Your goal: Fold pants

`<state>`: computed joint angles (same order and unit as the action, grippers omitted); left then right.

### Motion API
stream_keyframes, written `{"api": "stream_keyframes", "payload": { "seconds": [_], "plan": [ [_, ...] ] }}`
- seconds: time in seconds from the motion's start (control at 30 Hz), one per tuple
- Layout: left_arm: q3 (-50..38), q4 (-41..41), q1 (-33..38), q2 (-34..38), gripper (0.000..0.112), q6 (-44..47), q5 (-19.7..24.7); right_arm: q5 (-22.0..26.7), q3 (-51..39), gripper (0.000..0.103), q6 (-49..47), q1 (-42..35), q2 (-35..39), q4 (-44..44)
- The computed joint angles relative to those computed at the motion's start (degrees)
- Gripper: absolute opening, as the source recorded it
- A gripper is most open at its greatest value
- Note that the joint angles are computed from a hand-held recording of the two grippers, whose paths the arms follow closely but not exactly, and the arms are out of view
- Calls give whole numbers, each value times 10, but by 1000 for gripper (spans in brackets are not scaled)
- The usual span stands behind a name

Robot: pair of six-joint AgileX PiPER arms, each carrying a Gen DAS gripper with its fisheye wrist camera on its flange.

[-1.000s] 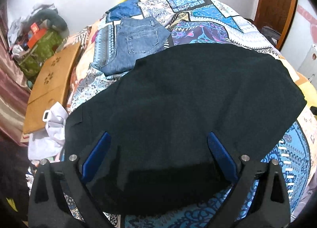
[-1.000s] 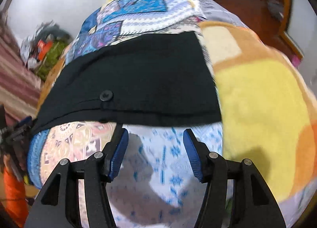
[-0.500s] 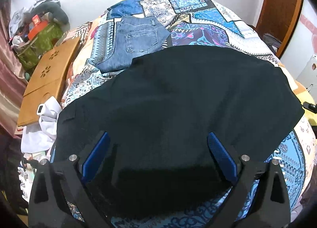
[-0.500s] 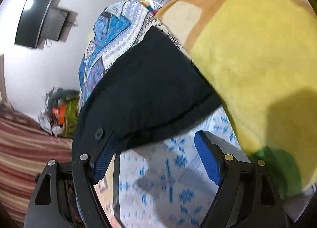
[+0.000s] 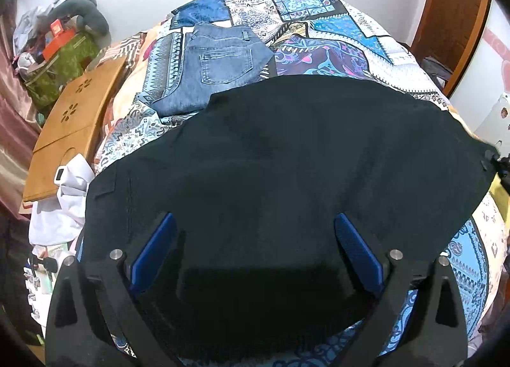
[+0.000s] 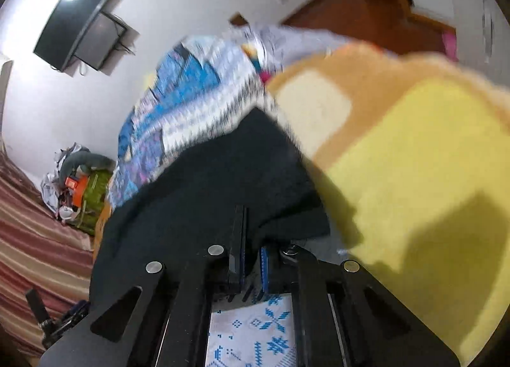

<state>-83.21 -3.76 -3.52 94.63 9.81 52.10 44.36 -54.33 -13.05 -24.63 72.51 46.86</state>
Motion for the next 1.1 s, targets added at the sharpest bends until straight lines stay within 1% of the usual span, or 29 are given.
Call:
{"api": "stream_keyframes", "payload": {
  "seconds": [0.1,0.17,0.23,0.27,0.37,0.53,0.63,0.73,0.87,1.03,1.1],
  "plan": [
    [2,-2,0,-2,101,1,-1,4,-14,5,12,-5,-11,-9],
    [2,2,-2,-5,101,-1,0,-1,-32,5,34,12,-13,-40],
    [2,4,-3,-10,101,1,1,-20,-67,5,82,57,-14,-106],
    [4,1,-1,-15,101,4,-1,-19,-87,5,92,70,-15,-122],
    [5,-20,13,-28,101,18,-4,-11,-153,5,104,94,1,-129],
    [5,-71,56,-50,101,47,0,-2,-266,5,136,159,31,-168],
    [6,-93,83,-61,101,64,5,5,-348,5,165,221,65,-206],
    [8,-116,110,-69,101,84,10,11,-410,5,171,270,99,-218],
    [15,-157,155,-82,101,116,21,33,-504,5,197,360,167,-265],
    [25,-181,196,-90,101,139,29,79,-579,5,201,454,258,-297],
    [27,-185,207,-89,101,144,34,95,-583,5,193,482,289,-289]
  ]
}}
